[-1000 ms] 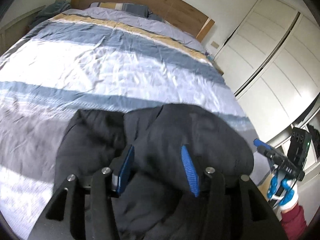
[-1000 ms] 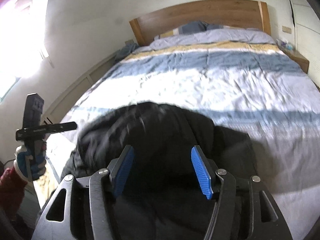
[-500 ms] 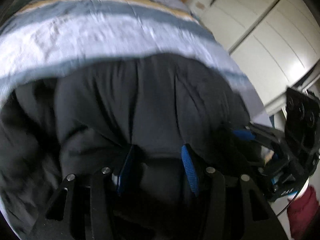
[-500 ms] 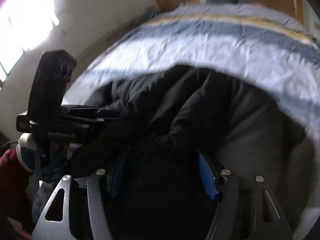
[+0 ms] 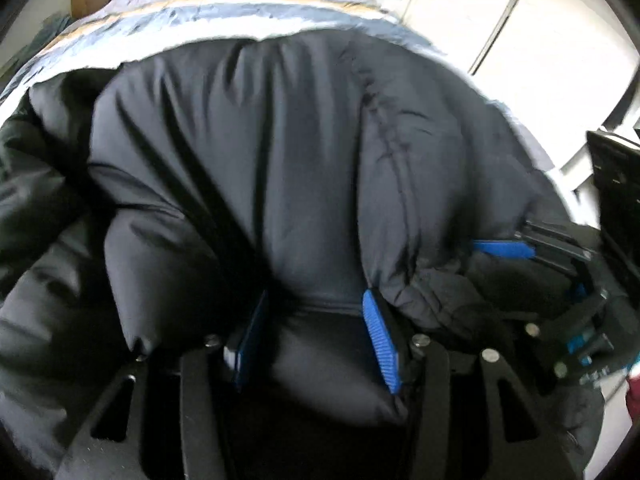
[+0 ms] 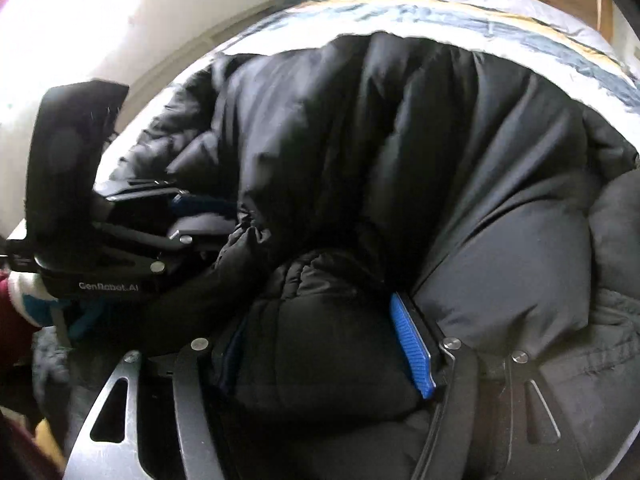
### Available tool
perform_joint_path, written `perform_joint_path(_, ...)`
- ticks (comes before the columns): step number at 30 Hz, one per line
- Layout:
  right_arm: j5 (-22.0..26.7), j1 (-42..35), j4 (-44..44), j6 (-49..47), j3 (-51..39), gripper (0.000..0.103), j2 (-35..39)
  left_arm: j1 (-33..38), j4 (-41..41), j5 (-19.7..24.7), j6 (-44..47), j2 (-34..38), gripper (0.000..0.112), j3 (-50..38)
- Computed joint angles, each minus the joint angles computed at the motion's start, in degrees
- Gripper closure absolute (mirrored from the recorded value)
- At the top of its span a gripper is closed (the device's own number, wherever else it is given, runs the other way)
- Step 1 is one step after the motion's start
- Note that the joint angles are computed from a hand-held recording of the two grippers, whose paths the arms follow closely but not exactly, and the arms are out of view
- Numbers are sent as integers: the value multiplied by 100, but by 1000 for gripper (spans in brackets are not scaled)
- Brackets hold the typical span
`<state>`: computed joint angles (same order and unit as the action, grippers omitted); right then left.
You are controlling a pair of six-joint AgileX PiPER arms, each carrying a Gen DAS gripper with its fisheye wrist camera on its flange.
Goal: Fold large clothes
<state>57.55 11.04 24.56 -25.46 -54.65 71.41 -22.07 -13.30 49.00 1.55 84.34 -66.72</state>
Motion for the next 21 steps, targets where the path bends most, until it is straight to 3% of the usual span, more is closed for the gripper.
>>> perform_joint_path(3,-26,15,-121,305,-237,38,236,174,-215,281,-133,278,65,-377)
perform_joint_path(7,193,46,-277,502,-373,38,-31,195,-199,464,-78,-62,65,-359)
perform_joint_path(12,741,-275,-200,371,-664,38,-522,412,-358,765,110,-621,65,-407)
perform_joint_path(16,1164,-630,-14,70,-1258,38,-619,852,-572,970,359,-584,65,-985)
perform_joint_path(21,728,-686,-1,135,-1975,38,-109,947,-289,1086,37,303,65,-2324)
